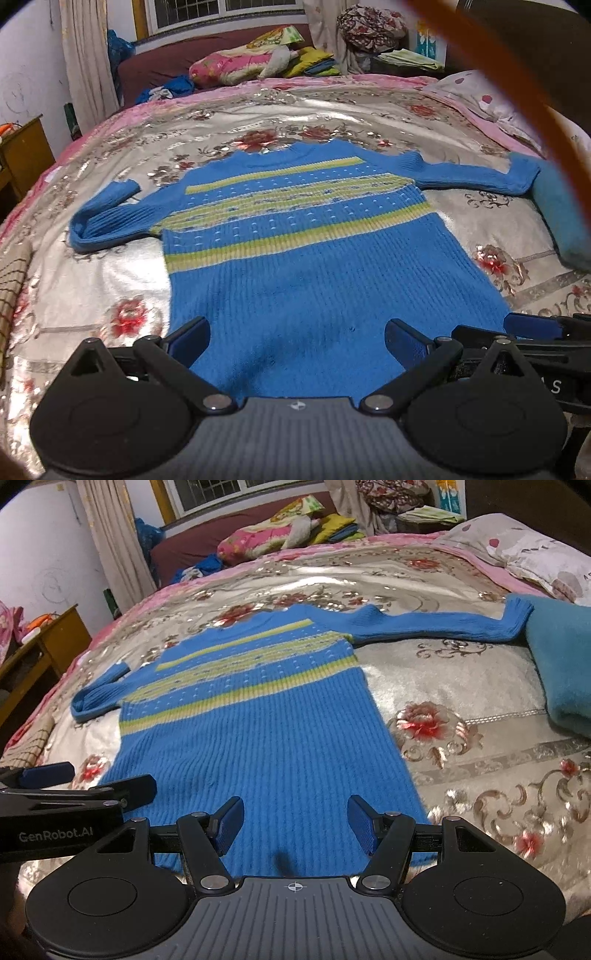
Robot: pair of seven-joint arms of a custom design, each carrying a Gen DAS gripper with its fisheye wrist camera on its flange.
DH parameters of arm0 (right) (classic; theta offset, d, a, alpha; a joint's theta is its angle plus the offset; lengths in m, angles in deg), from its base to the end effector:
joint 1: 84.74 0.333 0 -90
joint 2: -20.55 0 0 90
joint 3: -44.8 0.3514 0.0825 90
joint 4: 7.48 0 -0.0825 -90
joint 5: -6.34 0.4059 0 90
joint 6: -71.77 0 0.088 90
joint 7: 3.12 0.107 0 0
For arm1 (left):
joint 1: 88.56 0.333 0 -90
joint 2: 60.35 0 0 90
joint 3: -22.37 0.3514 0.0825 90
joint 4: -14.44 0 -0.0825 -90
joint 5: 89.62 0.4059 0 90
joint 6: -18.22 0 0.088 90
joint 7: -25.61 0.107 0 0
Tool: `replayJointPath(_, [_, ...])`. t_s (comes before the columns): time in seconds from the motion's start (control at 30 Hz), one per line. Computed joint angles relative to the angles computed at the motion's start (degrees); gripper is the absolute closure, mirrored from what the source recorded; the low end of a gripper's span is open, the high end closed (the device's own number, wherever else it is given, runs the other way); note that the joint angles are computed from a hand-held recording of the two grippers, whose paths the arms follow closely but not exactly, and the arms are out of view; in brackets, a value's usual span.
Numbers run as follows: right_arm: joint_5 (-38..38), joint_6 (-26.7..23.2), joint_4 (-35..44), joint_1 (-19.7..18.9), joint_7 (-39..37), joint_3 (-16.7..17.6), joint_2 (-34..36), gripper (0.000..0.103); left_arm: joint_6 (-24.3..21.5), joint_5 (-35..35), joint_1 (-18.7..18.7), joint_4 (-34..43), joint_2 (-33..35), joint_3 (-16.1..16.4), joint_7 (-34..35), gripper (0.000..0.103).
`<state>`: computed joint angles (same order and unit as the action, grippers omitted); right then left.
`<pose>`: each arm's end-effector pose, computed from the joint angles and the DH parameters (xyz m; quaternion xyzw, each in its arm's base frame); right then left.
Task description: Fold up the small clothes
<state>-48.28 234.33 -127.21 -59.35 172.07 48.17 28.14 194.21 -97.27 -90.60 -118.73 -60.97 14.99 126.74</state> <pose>0.5249 0.3351 0.4364 -0.6032 0.7037 -0.1986 0.3186 0.5645 -0.0830 0.4538 -0.5772 0.7278 -0.2775 0.2452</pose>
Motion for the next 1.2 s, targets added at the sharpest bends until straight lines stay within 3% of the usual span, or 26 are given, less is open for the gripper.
replayJointPath(0.13, [2.2, 0.1, 1.6, -0.5, -2.2, -0.3, 1.7, 0.041, -0.4, 5.5, -0.3, 2.6, 2.8, 0.8, -4.3, 0.000])
replayJointPath(0.27, [4.9, 0.7, 3.6, -0.8, -5.6, -0.9, 3.8, 0.041, -2.1, 5.1, -0.6, 5.4, 5.1, 1.2, -4.4, 0.000])
replayJointPath(0.43, [4.8, 1.9, 5.6, -0.5, -5.6, -3.2, 5.4, 0.045, -2.6, -0.7, -0.2, 9.0, 8.0, -0.7, 1.0, 0.000])
replayJointPath(0.63, [6.4, 3.3, 6.0, -1.5, -7.5, -4.6, 6.2, 0.060, -3.2, -3.2, -1.8, 14.5, 12.2, -1.4, 3.8, 0.000])
replayJointPath(0.73, [6.9, 3.1, 6.5, -2.2, -8.5, -5.5, 6.4, 0.062, -4.3, -4.7, -2.0, 16.8, 13.8, -2.2, 5.3, 0.000])
replayJointPath(0.97, [-2.9, -1.7, 8.2, -4.0, 3.5, -10.0, 5.7, 0.062, -3.9, -11.8, -0.5, 20.7, 16.7, -6.4, 12.4, 0.000])
replayJointPath(1.1, [-1.5, -1.0, 9.7, -8.0, 9.2, -10.7, 8.0, 0.062, -4.3, -11.7, -2.0, 22.8, 18.7, -5.5, 12.8, 0.000])
replayJointPath(1.2, [-4.7, -2.8, 11.9, -8.2, 15.5, -12.8, 9.8, 0.060, -4.6, -11.2, -2.9, 23.9, 19.7, -4.7, 12.2, 0.000])
